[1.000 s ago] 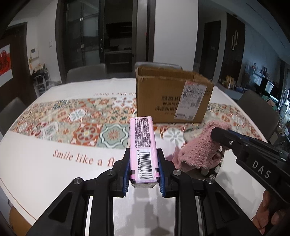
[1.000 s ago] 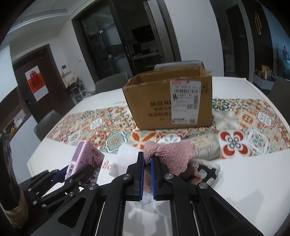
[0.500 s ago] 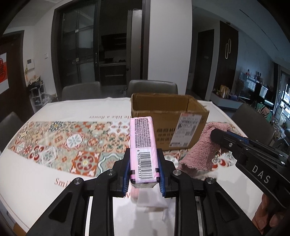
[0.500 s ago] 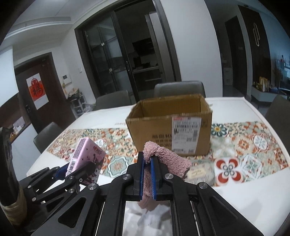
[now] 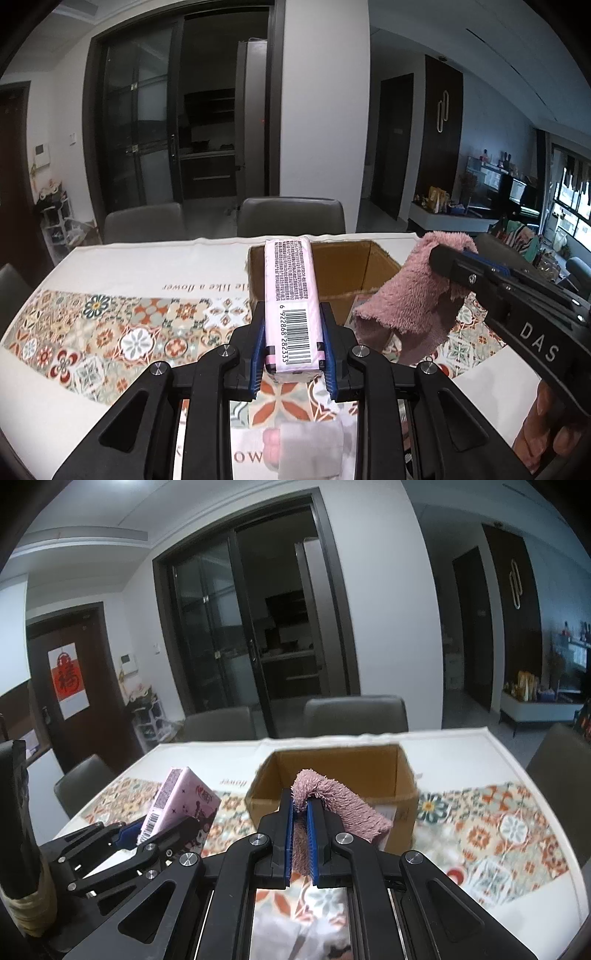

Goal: Organize soft objects
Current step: 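Lift and carry the pink box and pink towel over the cardboard box with both tools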

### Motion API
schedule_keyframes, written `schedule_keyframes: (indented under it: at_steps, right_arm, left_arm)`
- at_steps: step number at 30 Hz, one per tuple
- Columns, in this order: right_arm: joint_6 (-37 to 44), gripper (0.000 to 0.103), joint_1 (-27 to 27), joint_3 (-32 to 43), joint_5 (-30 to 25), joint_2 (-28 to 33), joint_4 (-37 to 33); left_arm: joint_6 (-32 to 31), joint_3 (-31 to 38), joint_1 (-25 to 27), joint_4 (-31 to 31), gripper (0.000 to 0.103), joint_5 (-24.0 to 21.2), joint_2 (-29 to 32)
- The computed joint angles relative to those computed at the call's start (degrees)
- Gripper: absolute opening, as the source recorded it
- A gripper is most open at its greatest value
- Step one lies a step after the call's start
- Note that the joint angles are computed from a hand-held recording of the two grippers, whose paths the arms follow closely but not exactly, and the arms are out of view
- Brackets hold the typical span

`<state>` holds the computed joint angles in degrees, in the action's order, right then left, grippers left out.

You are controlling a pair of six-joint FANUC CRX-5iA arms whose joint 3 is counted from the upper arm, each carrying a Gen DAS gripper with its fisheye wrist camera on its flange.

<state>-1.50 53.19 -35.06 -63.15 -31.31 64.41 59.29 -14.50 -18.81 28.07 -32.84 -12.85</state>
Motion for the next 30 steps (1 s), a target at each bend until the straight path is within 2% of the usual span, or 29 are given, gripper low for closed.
schedule_keyframes:
  at_steps: [9, 18, 30]
  right_arm:
    - [2.0, 0.008, -5.4, 4.1, 2.5, 3.3, 4.4]
    - [3.6, 0.008, -12.0, 8.3, 7.9, 7.3, 7.4]
    - [8.5, 0.008, -20.7, 12.4, 16.1, 12.5, 3.6]
  left_arm:
    - [-6.4, 5.8, -0.3, 5.5, 0.026, 0.1, 5.2]
    - [-8.9, 11.6, -0.5, 8.3, 0.026, 0.8, 10.5]
    - [-6.8, 20.3, -0.7, 5.6, 0.026, -3.3, 18.6]
